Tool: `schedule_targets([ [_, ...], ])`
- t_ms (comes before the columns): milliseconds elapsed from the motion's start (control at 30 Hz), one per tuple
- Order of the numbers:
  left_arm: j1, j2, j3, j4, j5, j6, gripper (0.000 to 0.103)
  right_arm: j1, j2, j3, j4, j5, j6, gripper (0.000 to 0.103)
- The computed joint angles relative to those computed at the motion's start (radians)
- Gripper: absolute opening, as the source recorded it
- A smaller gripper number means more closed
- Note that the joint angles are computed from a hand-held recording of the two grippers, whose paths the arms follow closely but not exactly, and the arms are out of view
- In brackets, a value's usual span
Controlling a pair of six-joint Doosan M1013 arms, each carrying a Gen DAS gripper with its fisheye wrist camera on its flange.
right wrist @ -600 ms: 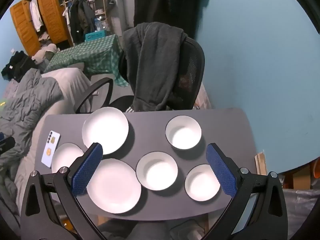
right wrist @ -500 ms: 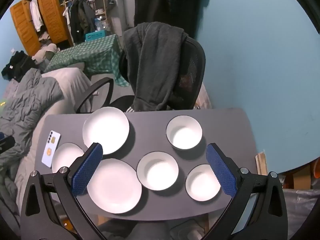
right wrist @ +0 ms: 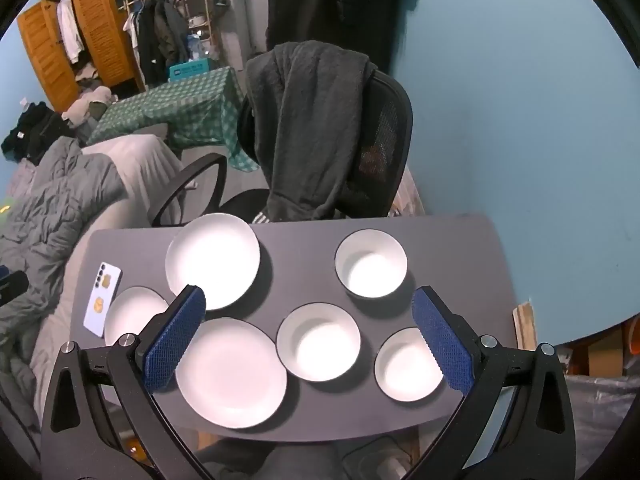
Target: Organize plates and bowls
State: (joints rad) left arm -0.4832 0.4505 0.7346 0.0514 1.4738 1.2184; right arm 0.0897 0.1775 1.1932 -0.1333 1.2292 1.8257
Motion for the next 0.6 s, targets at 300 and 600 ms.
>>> schedule_targets([
  [300,0.004,0.009,-0.01,-0.004,0.001,0.002,0.085,0.003,0.008,-0.007,0.001,0.007,0.007,0.101],
  [600,0.006,0.004,-0.007,-0.004,-0.017,0.022,0.085,0.006,0.009,-0.009,0.001,0.005,0.01,0.101],
])
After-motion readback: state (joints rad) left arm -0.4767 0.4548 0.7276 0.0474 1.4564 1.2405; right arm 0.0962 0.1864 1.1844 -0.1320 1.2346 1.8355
